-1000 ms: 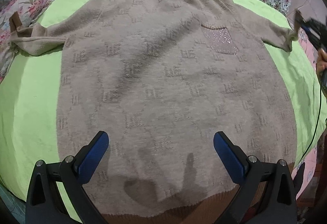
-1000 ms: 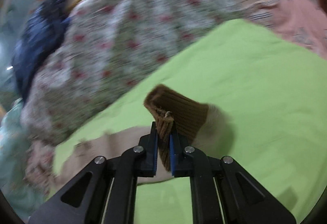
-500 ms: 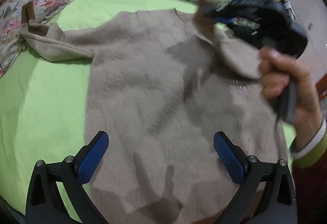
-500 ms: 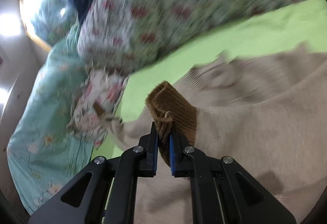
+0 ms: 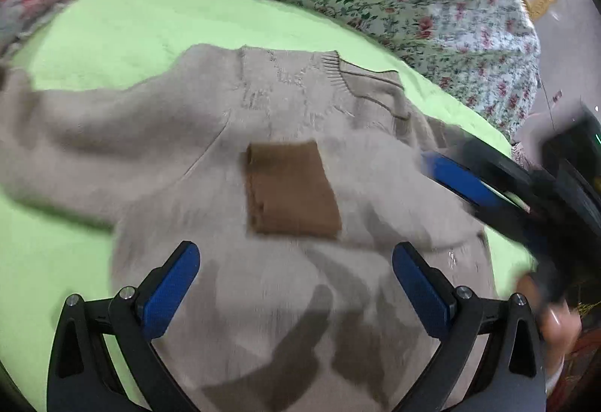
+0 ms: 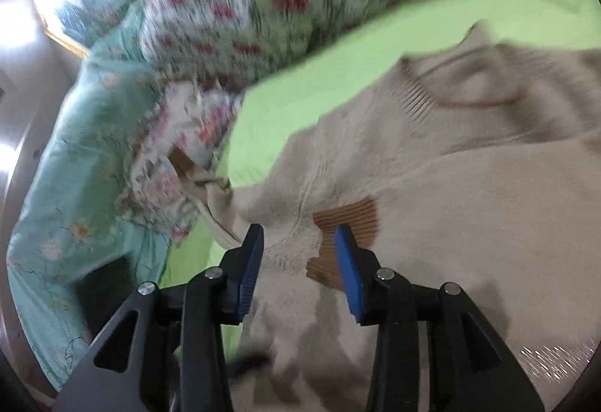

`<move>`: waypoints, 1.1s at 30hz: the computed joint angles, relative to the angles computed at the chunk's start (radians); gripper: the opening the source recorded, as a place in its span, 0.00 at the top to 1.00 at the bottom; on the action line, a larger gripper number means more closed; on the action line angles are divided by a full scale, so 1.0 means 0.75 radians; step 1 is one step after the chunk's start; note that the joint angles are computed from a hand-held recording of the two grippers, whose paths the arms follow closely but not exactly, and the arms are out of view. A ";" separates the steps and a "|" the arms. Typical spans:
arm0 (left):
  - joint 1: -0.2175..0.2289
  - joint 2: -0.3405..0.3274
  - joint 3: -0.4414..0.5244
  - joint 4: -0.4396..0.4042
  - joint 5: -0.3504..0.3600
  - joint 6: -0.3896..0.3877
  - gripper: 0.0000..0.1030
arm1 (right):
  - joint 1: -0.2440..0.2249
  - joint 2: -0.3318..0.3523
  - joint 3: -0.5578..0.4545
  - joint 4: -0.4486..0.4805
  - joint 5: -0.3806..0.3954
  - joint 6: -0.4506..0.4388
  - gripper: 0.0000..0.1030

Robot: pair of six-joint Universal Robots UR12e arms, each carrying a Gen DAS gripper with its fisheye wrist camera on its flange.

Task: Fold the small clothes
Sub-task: 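Carry the sleeve across the sweater body and release it with the right tool, then grasp the other brown cuff with the left tool and lift it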

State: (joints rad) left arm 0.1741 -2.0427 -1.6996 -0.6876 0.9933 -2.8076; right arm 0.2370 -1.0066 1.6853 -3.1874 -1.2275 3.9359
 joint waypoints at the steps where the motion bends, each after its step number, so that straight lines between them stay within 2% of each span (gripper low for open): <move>1: -0.014 -0.032 0.045 -0.063 -0.012 0.006 0.01 | -0.001 -0.044 0.060 -0.043 -0.042 0.019 0.59; 2: -0.022 -0.057 0.079 -0.120 -0.026 0.023 0.02 | -0.001 -0.071 0.097 -0.065 -0.066 0.029 0.58; 3: -0.037 -0.088 0.117 -0.164 -0.009 0.014 0.11 | 0.000 -0.099 0.136 -0.089 -0.089 0.042 0.57; 4: -0.047 -0.110 0.136 -0.153 0.016 -0.005 0.22 | 0.000 -0.135 0.183 -0.111 -0.120 0.057 0.56; 5: -0.055 -0.114 0.128 -0.085 0.031 -0.014 0.27 | 0.001 -0.159 0.215 -0.121 -0.140 0.065 0.55; 6: -0.059 -0.115 0.117 -0.021 0.038 -0.012 0.49 | -0.001 -0.184 0.250 -0.134 -0.162 0.075 0.55; 7: -0.066 -0.115 0.118 -0.010 0.028 0.016 0.88 | -0.002 -0.209 0.287 -0.149 -0.189 0.089 0.55; 8: -0.065 -0.119 0.130 -0.048 -0.003 0.033 0.94 | -0.004 -0.235 0.325 -0.163 -0.221 0.106 0.55; 9: -0.064 -0.117 0.126 -0.039 -0.034 0.029 0.95 | -0.007 -0.254 0.354 -0.174 -0.249 0.127 0.55; 11: -0.069 -0.090 0.089 0.091 0.022 -0.002 0.95 | -0.015 -0.288 0.400 -0.190 -0.313 0.156 0.55; 13: -0.041 -0.059 0.049 0.196 0.002 -0.042 0.96 | -0.026 -0.329 0.436 -0.154 -0.370 0.142 0.55; 16: -0.020 -0.046 0.021 0.310 0.091 -0.103 0.96 | -0.056 -0.389 0.484 -0.071 -0.461 0.125 0.55; 18: -0.009 -0.053 0.028 0.294 0.120 -0.128 0.96 | -0.080 -0.405 0.491 -0.010 -0.499 0.113 0.54; 20: -0.002 -0.050 0.022 0.342 0.182 -0.208 0.96 | -0.108 -0.401 0.484 0.056 -0.508 0.116 0.51; 22: 0.016 -0.053 0.019 0.363 0.157 -0.261 0.95 | -0.139 -0.380 0.467 0.099 -0.481 0.094 0.49; 25: 0.019 -0.049 0.011 0.332 0.171 -0.232 0.95 | -0.174 -0.332 0.421 0.174 -0.435 0.066 0.45; 28: 0.016 -0.041 -0.006 0.322 0.186 -0.191 0.95 | -0.196 -0.278 0.392 0.151 -0.349 0.055 0.45; 30: 0.021 -0.039 -0.016 0.322 0.192 -0.187 0.95 | -0.190 -0.249 0.360 0.161 -0.339 0.021 0.44; 33: 0.020 -0.046 -0.008 0.289 0.194 -0.205 0.95 | -0.181 -0.216 0.308 0.262 -0.351 -0.018 0.47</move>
State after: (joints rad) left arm 0.1889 -2.0771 -1.7056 -0.4712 1.1387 -2.9610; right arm 0.1014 -1.1686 1.9166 -2.9912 -1.4907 3.9223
